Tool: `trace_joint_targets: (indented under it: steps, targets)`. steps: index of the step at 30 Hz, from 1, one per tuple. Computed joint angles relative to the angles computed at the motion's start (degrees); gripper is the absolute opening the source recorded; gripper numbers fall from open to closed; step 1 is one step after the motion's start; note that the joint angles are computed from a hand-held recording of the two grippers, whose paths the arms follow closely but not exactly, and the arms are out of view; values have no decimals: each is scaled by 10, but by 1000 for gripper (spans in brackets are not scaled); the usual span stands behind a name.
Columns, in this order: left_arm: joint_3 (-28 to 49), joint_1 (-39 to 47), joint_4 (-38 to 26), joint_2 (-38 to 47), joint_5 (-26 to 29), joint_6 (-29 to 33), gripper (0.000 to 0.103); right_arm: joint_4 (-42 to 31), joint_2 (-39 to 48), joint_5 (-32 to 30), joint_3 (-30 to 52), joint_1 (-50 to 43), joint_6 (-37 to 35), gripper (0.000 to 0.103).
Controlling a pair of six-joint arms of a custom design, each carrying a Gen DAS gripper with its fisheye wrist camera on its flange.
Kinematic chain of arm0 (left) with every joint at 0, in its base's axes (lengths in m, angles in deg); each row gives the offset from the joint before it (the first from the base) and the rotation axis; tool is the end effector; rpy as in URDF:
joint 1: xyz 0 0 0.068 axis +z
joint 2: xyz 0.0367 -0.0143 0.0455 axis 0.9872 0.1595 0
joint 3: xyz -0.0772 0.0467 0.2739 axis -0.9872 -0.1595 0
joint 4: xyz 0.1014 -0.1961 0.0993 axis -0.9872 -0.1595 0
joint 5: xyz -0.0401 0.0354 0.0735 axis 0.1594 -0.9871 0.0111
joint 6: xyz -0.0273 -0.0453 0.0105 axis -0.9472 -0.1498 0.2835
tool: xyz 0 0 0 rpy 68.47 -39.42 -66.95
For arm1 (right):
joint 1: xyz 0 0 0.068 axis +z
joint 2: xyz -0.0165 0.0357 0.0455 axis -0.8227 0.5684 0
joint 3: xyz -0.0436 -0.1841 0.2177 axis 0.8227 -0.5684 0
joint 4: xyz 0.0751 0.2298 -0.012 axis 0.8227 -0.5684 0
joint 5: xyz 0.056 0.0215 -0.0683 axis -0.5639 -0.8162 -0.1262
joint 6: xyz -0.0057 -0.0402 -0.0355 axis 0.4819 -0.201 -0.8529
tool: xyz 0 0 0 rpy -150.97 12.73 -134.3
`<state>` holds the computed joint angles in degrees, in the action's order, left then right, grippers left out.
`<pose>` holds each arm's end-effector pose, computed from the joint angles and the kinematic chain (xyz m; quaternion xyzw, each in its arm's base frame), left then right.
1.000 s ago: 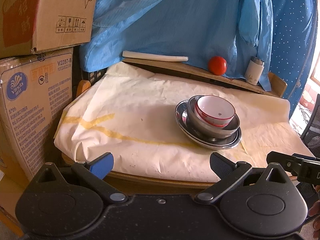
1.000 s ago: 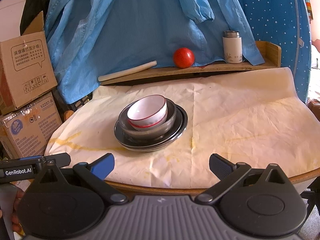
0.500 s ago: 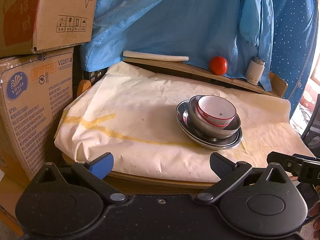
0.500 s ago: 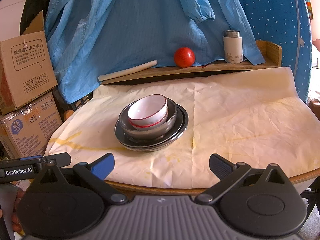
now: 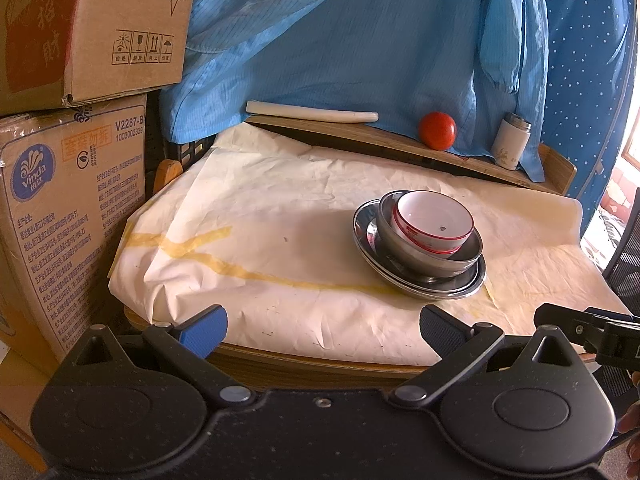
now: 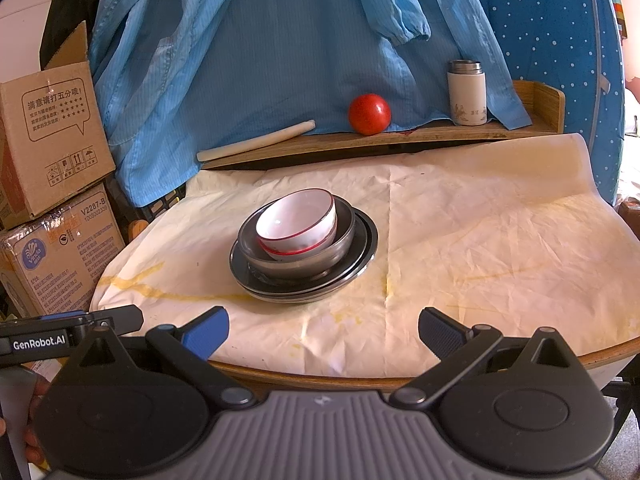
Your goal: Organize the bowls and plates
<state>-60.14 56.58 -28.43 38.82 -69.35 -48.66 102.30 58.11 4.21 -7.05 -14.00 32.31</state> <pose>0.2719 -0.1252 0.0754 0.1434 0.8819 -0.1551 0.4213 0.2164 0.1634 0.0890 0.1282 0.8812 0.0372 0.4535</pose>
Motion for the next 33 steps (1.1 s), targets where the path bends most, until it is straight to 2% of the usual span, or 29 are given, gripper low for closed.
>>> trace_joint_targets:
  steps: [33]
  targets:
    - [8,2,0,7,-1,2,102,-10,2,-1,8,1,3,103]
